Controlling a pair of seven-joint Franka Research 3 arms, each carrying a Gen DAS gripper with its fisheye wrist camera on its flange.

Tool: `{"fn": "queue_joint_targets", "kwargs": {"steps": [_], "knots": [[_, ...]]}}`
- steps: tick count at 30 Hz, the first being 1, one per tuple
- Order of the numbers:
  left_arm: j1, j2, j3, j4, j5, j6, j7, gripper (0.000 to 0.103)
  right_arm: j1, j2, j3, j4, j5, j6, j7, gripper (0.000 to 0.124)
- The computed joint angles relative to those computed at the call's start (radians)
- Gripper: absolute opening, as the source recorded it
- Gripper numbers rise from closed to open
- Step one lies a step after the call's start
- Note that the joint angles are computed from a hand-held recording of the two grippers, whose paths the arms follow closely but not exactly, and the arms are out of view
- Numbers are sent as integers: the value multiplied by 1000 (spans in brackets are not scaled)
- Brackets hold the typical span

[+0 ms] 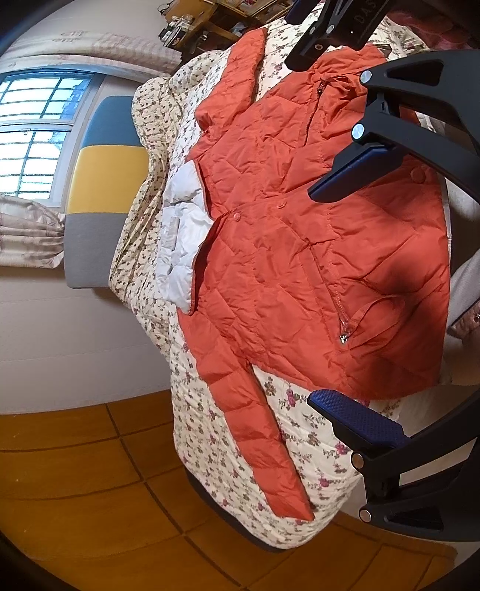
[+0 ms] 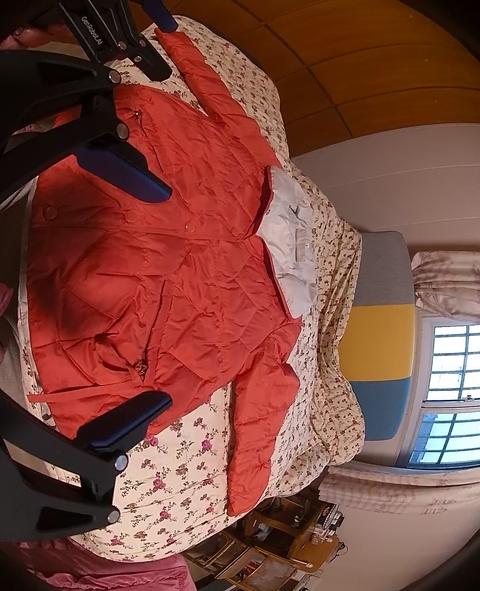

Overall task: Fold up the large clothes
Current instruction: 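Grasp the jacket hem with both grippers and lift it toward the collar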

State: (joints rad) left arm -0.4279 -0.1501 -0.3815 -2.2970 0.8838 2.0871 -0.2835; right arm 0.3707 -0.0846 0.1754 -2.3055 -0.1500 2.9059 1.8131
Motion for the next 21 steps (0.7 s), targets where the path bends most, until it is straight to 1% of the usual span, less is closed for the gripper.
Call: {"fn": "queue_joint_targets", "kwargs": {"steps": [4,8,10,12,14,15,18,19,20,21], "knots": [[3,16,8,2,-9,21,14,100,7,17,-9,14,35,-17,-30,101],[8,32,17,5,-10,45,25,100,9,34,-14,25,31,-19,-31,101],[13,36,25,0,-7,74,31,100,13,48,-18,36,43,-22,-42,101],[23,34,37,-17,3,136,36,100,18,70,-24,54,60,-28,-66,101],[45,22,52,-56,53,240,-1,100,23,100,-31,75,121,-21,-128,101],[62,15,57,-79,102,293,-53,100,24,123,-34,92,159,-19,-166,101],[108,16,68,-110,232,396,-168,100,21,194,-40,141,245,15,-262,101],[119,29,76,-102,234,406,-148,100,4,222,-19,159,325,38,-350,101],[125,47,82,-85,207,389,-102,100,-19,259,7,187,405,59,-442,101],[128,75,85,-55,170,343,-38,100,-17,284,4,210,423,59,-467,101]]}}
